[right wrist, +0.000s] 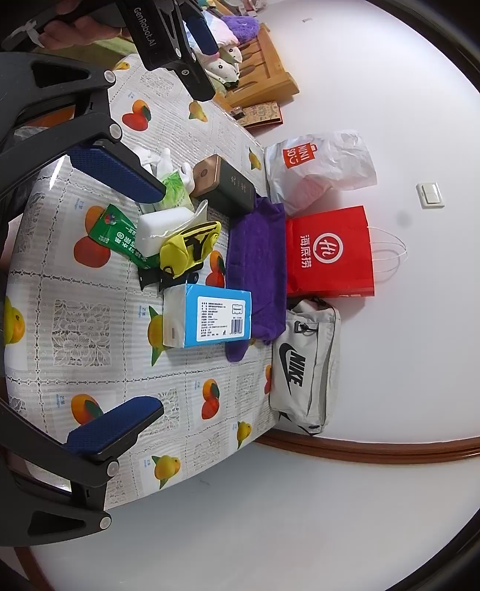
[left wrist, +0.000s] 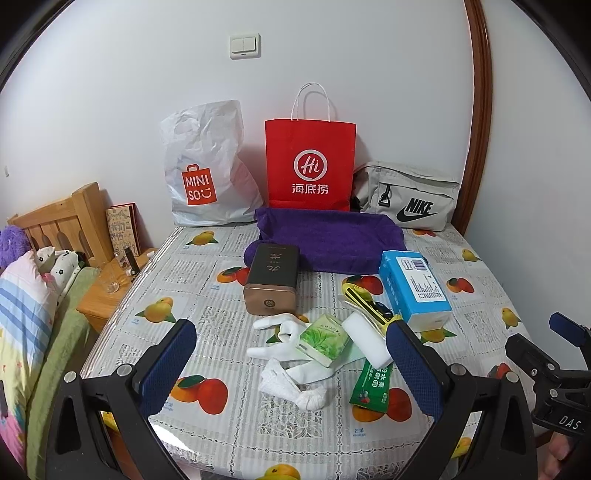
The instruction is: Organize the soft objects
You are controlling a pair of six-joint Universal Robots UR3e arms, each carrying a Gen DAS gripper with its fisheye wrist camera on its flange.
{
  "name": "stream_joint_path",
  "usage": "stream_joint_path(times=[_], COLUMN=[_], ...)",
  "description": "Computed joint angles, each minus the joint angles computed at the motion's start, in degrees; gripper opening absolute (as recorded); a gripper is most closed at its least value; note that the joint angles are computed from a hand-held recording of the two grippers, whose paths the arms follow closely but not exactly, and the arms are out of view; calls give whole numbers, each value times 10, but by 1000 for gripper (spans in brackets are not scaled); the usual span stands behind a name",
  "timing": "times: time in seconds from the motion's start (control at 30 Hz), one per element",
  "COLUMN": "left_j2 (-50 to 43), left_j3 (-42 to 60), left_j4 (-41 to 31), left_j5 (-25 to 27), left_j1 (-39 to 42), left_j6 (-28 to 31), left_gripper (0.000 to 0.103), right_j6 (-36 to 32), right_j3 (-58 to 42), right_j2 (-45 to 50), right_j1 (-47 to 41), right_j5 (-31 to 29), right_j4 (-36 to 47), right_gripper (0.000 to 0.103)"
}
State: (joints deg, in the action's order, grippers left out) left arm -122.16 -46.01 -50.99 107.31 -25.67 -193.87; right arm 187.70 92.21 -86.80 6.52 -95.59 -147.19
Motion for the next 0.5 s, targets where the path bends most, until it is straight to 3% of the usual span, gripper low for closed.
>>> stream_joint_path(times=[0.5], left_j2=[7], left_j3=[-18], left_j4=[14], left_j5=[2], left_j1=[-1], left_j6=[0], left_gripper=[103], right_j6=[0], right_j3=[1], right_j2=[-3], right_j1=[1], right_j5=[-1], right_j4=[-1], right_gripper=[103])
